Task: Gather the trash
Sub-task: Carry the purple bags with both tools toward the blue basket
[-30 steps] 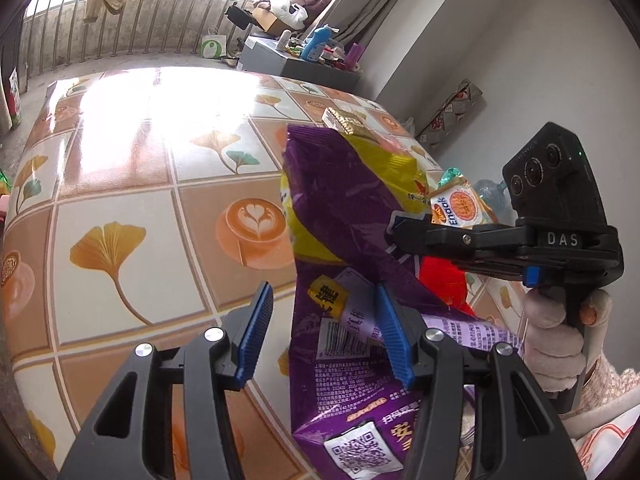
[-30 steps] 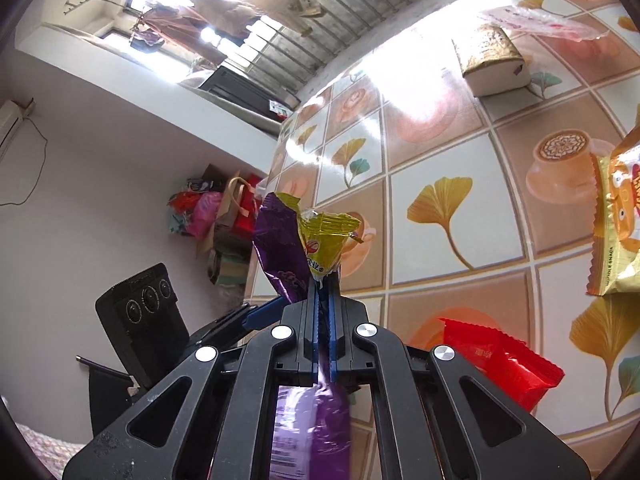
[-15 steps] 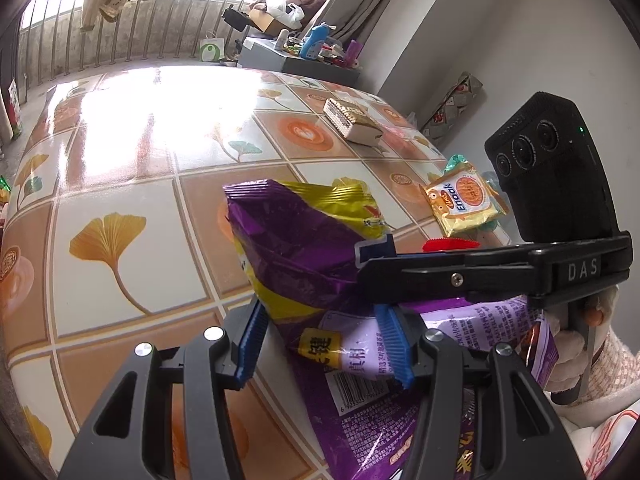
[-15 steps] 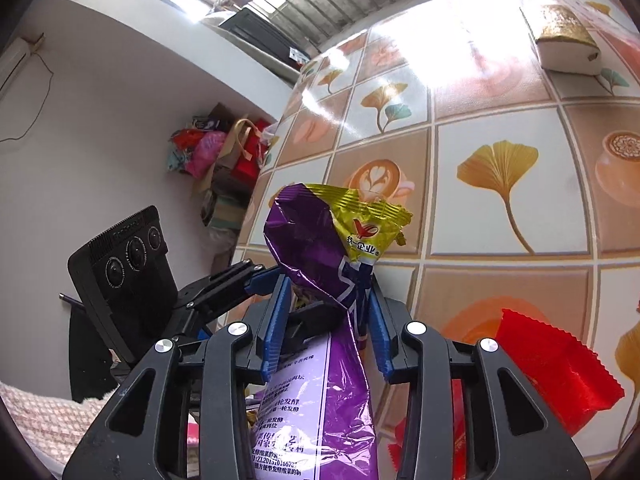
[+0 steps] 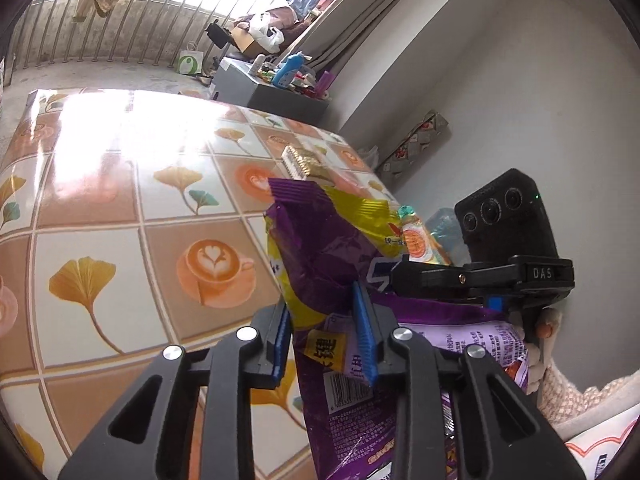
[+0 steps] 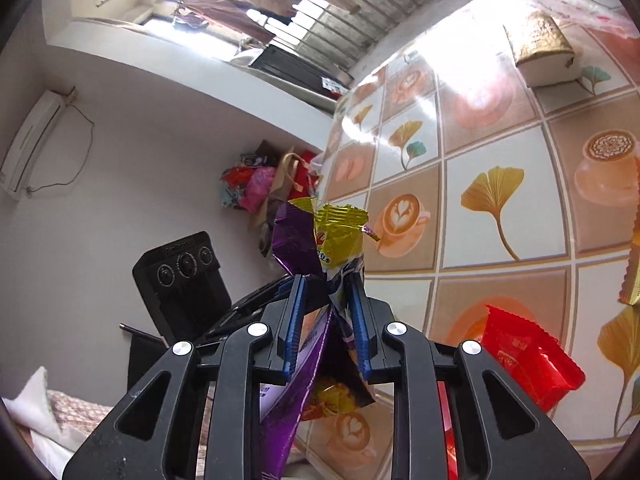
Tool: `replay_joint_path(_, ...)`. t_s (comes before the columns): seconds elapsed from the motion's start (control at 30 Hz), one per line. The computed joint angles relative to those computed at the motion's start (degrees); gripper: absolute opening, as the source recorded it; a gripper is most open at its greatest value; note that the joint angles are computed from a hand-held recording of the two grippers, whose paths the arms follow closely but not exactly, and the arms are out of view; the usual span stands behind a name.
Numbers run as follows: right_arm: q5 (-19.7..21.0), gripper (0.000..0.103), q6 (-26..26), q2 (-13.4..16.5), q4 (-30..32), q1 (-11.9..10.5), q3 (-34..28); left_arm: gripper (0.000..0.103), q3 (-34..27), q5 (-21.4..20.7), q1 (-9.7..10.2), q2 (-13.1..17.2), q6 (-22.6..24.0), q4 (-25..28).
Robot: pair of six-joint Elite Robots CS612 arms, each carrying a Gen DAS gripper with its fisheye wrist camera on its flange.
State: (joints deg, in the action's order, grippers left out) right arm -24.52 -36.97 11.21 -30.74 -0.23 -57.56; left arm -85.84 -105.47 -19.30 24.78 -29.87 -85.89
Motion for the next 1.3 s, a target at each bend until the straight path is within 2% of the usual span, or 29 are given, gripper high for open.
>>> replay_joint_path(0.1, 3.18, 0.023, -0.8, 0.53, 1.69, -1.62, -2.72, 0.024, 2.16, -1.07, -0.75, -2.01, 3.87, -1.77)
replay_joint_path(0.17, 4.79, 0.023, 0.41, 1.52, 1.39, -2.9, -5.98, 0.024, 4.28, -2.14, -1.49, -3.71, 6.79, -2.32)
replay_joint_path(0.27, 6.51, 0.024, 5.53, 4.34, -2.28, -5.46, -12.94, 0.023, 7.82, -5.06, -2.79, -5.95, 10.85, -4.65)
replay_joint_path(0.33, 6.81, 0.028, 9.04, 6.15, -4.89, -7.26, -17.34, 0.022, 10.37, -6.72, -3.87, -7.27, 14.16, -6.41)
replay_joint_path(0.4, 5.25, 0.035, 13.19, 7.53, -8.56, -8.77, -20.82, 0.021, 12.85, -8.45, -4.94, -8.39, 16.94, -7.68)
replay_joint_path(0.47, 3.55, 0.038, 16.49, 8.79, -11.56, -9.99, -24.08, 0.02, 15.53, -11.32, -5.71, -9.47, 19.22, -8.61)
replay_joint_path(0.53, 2.18, 0.044, 16.78, 9.47, -11.67, -11.06, -26.43, 0.019, 18.28, -14.6, -6.32, -10.56, 20.72, -9.34)
replay_joint_path(0.67, -2.93, 0.048, 18.1, 10.32, -12.52, -11.44, -29.25, 0.015, 21.99, -19.69, -7.15, -12.09, 22.88, -9.84)
replay_joint_path(0.77, -5.86, 0.048, 19.41, 10.83, -12.48, -11.29, -29.81, 0.014, 24.28, -21.5, -7.77, -13.21, 24.77, -9.64)
replay_joint_path(0.83, -8.08, 0.042, 20.62, 11.27, -12.78, -11.12, -30.15, 0.014, 25.78, -22.67, -8.1, -13.93, 25.77, -9.23)
replay_joint_path(0.87, -8.65, 0.036, 21.08, 11.62, -12.82, -11.29, -30.47, 0.014, 26.73, -22.23, -8.34, -14.44, 26.75, -8.49)
replay_joint_path(0.9, -8.66, 0.03, 22.13, 11.99, -13.27, -11.58, -30.93, 0.014, 27.58, -21.66, -8.62, -14.9, 27.68, -7.62)
replay_joint_path(1.0, -8.41, 0.021, 26.5, 13.34, -15.63, -12.67, -32.55, 0.015, 30.35, -22.83, -8.94, -16.09, 28.01, -6.66)
replay_joint_path(1.07, -8.58, 0.019, 28.4, 13.98, -16.41, -13.49, -33.84, 0.019, 31.46, -23.65, -9.15, -16.63, 28.4, -5.91)
replay_joint_path(1.13, -10.37, 0.018, 30.99, 14.62, -18.51, -13.91, -34.89, 0.029, 31.61, -22.35, -9.46, -16.71, 28.11, -6.45)
replay_joint_path(1.2, -10.53, 0.018, 34.05, 15.35, -19.89, -14.68, -35.78, 0.042, 31.5, -21.53, -9.44, -16.59, 27.57, -7.55)
replay_joint_path(1.3, -10.63, 0.017, 39.6, 16.76, -24.1, -15.93, -37.44, 0.043, 30.79, -19.73, -8.97, -16.32, 25.66, -8.31)
